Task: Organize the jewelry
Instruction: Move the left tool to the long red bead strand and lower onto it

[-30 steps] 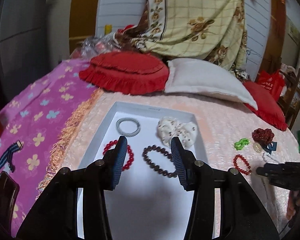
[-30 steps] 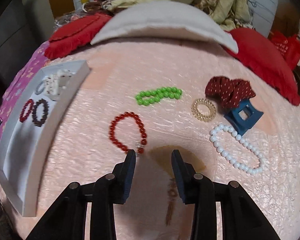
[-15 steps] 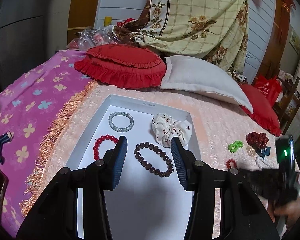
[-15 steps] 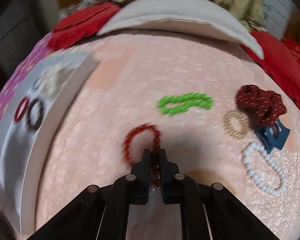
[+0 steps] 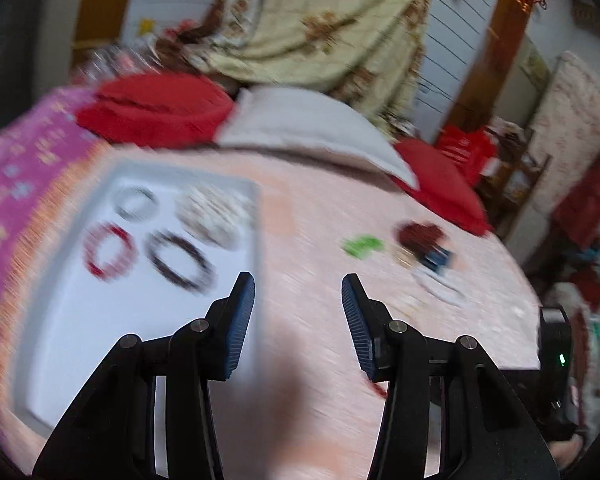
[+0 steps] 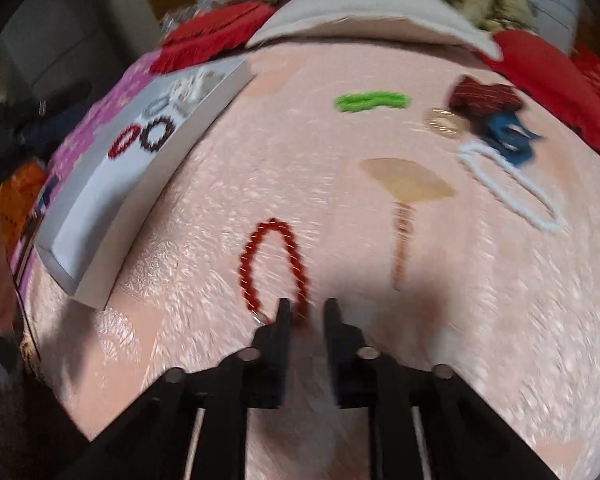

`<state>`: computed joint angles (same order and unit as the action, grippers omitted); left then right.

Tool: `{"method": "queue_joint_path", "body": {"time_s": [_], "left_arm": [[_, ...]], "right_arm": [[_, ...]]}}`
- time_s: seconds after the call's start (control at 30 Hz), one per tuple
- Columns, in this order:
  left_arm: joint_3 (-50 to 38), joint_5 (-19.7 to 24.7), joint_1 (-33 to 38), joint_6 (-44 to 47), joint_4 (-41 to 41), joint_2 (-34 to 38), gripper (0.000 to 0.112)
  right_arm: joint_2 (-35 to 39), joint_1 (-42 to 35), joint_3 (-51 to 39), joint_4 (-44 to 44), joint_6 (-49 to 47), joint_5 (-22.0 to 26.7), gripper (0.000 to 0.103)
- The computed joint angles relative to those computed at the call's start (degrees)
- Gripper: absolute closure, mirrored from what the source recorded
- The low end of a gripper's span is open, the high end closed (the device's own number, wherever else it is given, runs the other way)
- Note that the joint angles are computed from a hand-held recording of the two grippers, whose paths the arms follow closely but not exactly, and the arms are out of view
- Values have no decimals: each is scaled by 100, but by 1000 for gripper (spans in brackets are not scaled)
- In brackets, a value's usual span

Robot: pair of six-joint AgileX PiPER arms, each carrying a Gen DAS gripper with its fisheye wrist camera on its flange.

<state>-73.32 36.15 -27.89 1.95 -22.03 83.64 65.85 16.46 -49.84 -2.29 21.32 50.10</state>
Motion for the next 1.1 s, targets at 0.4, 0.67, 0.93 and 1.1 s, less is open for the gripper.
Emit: {"method": "queue_joint_path", "body": {"time_s": [0.4,0.67,0.93,1.1], "left_arm": [[186,5,-1674,-2044,1473,426,68],[550,-279,-1663,-1836,1914,467,68],[302,-85,-1399,-459,757,893,68],[128,-159,-1283,-81,293,1151,68]], "right_arm": [[-1370,-1942,820,775,-1268,173,70],[-162,-2581,-15,531,-1641,-325,70],[1325,-2943,-970,911,-2124,-551,70],[1539,-2919,-938,976,-2221,-691,70]]}}
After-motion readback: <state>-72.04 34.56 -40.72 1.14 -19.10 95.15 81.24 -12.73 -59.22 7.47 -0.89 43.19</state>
